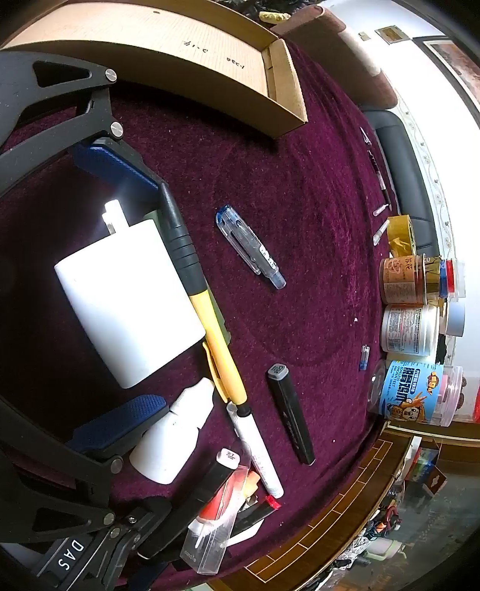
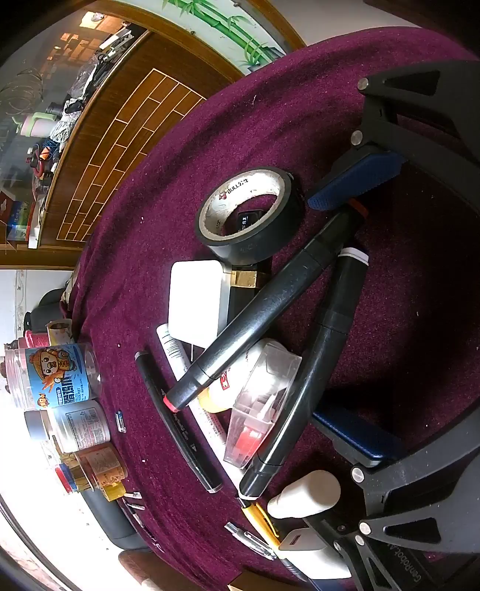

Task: Organize rigid objects

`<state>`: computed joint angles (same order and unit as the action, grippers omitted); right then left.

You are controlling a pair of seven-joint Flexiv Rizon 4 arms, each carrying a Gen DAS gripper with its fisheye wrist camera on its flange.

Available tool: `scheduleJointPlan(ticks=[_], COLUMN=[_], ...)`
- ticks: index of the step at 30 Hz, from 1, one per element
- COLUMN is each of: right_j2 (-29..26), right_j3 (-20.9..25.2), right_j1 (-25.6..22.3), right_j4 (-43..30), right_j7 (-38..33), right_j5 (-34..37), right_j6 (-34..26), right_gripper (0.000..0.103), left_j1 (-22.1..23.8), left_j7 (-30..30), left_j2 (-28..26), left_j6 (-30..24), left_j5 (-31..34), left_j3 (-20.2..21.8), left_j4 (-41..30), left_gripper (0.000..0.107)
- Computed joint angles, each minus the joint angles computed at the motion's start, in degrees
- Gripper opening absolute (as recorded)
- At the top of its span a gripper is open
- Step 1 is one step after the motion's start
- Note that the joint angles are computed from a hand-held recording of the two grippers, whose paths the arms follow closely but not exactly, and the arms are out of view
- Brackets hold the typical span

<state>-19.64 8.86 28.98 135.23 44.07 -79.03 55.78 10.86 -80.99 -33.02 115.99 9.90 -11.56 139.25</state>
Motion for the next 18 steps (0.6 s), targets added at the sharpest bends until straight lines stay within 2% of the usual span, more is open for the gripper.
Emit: scheduleJointPlan(ticks=[18], right_j2=[-0.02], right_j3=[0.01], right_j1=[0.00], right_j4=[-0.01], right_j7=[-0.03], right_j5=[0.03], right_j6=[-0.01], right_gripper=[0.103], left_j1=[0.31], left_j7=[-0.20], left_j2=[-0.01], left_j6=[-0.12], left_j5=[0.28], left_j3=[-0.24], left_j4=[-0.03], left_gripper=[0.101])
